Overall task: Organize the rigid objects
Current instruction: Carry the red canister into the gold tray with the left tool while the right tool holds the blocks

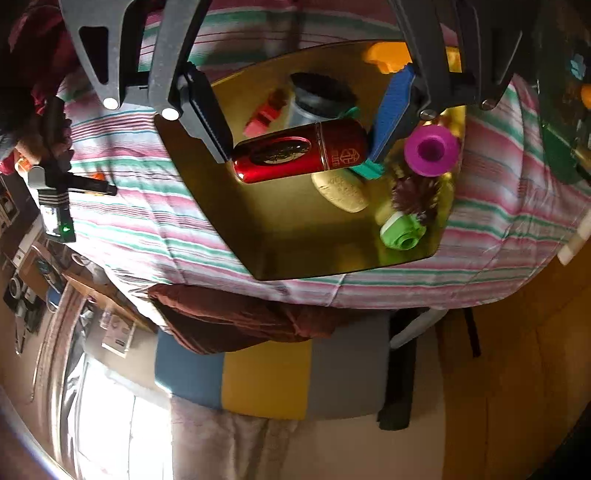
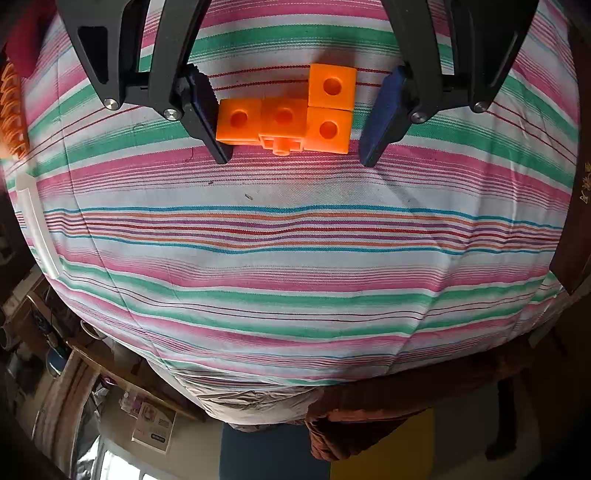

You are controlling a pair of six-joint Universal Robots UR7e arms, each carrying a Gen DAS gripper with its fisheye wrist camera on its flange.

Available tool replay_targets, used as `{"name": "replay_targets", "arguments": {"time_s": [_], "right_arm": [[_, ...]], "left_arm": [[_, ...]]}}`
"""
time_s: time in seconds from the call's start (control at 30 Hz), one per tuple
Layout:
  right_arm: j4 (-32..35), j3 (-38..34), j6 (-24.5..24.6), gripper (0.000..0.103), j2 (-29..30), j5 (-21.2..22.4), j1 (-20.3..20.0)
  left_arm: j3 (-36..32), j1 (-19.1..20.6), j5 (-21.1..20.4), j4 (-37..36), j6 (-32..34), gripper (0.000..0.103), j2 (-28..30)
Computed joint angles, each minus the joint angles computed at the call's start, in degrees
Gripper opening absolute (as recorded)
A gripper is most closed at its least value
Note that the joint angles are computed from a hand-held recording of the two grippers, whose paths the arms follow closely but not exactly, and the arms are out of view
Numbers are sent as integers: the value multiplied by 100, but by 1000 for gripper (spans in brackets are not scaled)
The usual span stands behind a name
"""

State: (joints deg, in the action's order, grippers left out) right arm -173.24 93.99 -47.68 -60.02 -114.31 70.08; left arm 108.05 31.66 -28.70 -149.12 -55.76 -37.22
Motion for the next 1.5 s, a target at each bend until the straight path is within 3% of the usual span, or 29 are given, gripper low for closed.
{"name": "replay_targets", "arguments": {"time_s": [0.5,0.73,0.87,1.2,1.5], "right_arm": [[-24,24,7,72,-6,-14,14],[-35,18,-50,71,-5,-20,13],[-14,-6,-55,70,-3,-26,13],[-42,-12,-89,70,11,-48,16],[-53,-26,-128,71,24,-68,23]], "left_arm": [[487,39,49,682,-961,76,-420],[1079,-35,68,1466,-2141,76,-1041],[1389,-71,89,1558,-2549,76,-1370],[1463,195,-424,-685,-1127,76,-1127],[1060,465,-638,-579,-709,76,-790]]}}
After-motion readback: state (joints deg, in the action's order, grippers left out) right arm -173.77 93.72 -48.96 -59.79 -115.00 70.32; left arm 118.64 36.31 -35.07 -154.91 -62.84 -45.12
